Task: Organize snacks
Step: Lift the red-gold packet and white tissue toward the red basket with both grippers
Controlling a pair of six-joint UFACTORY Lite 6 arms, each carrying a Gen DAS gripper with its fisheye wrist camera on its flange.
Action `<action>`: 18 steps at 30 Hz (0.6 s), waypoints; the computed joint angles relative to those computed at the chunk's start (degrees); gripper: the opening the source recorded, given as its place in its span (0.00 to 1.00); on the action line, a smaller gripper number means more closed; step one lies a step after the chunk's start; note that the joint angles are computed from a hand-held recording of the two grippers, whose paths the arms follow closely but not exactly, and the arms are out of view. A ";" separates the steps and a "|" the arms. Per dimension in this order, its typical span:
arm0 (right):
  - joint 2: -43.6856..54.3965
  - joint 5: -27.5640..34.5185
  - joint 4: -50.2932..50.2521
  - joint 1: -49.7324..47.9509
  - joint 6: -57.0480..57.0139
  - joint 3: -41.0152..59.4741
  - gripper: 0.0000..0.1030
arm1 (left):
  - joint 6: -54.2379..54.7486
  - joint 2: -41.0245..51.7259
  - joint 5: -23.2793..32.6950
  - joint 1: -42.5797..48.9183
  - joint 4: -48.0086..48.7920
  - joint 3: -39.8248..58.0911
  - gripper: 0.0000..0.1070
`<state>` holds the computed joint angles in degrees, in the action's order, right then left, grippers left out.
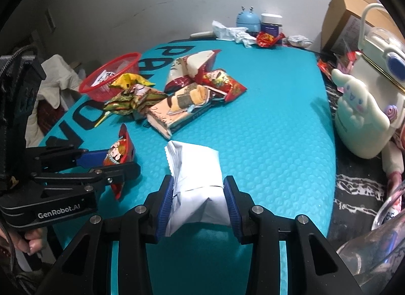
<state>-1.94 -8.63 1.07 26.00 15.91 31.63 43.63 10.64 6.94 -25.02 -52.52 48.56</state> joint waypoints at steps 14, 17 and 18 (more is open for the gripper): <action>-1.78 1.83 -6.10 5.25 6.30 2.12 0.38 | 0.82 -14.48 0.38 4.05 -0.64 -8.87 0.32; -2.06 2.85 -4.70 6.59 4.68 3.52 0.38 | 0.70 -17.61 1.43 5.56 0.00 -9.88 0.32; -2.19 3.35 -5.50 7.16 5.27 4.31 0.38 | 0.29 -18.64 1.71 6.02 0.59 -10.19 0.32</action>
<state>-4.13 -5.28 -4.42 33.16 21.18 35.94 43.92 -8.01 8.65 -19.00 -51.93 38.36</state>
